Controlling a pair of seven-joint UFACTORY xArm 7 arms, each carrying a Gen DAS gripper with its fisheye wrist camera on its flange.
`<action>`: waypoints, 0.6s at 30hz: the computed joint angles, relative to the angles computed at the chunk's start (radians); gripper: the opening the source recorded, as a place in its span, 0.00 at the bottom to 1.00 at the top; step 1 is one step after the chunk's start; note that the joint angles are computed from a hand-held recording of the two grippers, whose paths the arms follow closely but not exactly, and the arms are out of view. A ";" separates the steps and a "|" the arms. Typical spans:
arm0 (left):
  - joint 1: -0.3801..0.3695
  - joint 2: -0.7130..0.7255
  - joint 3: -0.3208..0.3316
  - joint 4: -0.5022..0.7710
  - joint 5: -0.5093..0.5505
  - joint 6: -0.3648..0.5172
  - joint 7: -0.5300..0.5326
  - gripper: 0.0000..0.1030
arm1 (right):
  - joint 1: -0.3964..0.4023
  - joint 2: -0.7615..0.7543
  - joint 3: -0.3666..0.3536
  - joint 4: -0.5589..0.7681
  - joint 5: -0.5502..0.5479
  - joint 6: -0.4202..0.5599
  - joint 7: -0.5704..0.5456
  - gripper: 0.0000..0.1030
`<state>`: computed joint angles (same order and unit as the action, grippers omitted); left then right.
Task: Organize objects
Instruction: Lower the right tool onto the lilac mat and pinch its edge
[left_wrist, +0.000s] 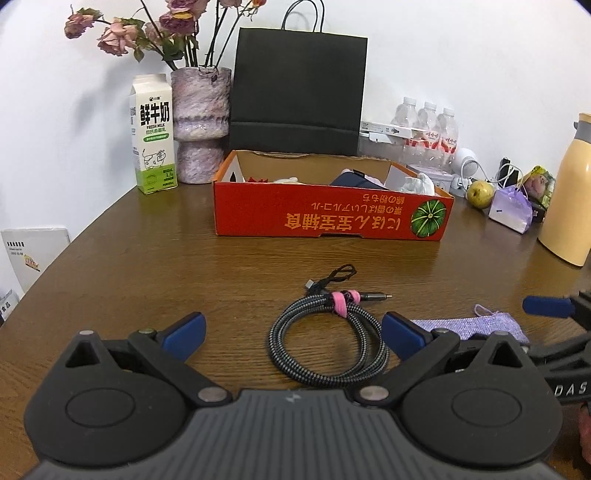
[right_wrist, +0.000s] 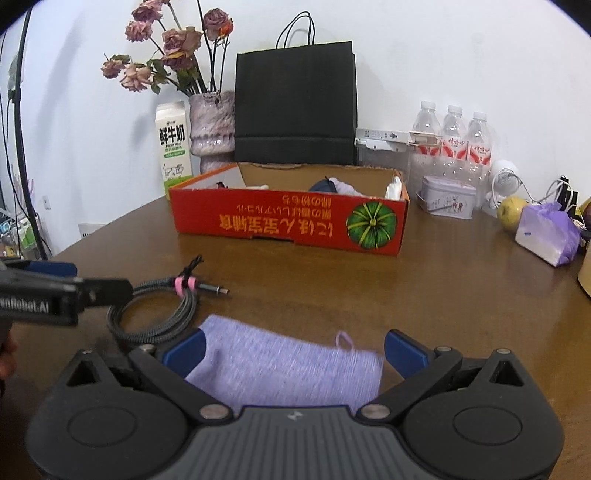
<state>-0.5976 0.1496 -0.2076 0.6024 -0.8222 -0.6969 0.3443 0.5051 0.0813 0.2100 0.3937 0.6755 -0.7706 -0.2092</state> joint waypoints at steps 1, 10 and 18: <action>0.001 -0.004 0.000 -0.006 -0.002 0.001 -0.003 1.00 | 0.002 -0.006 0.003 -0.006 0.001 0.005 0.007 1.00; 0.029 -0.044 -0.005 -0.073 0.036 -0.013 -0.092 1.00 | 0.015 -0.037 0.022 0.000 0.056 0.116 0.003 1.00; 0.062 -0.072 -0.004 -0.091 0.062 0.018 -0.156 1.00 | 0.062 0.024 0.009 0.113 0.202 0.172 -0.160 1.00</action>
<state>-0.5352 0.0776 -0.2120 0.5114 -0.7600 -0.6785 0.1888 0.5673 0.1056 0.2192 0.5063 0.8775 -0.5991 -0.3689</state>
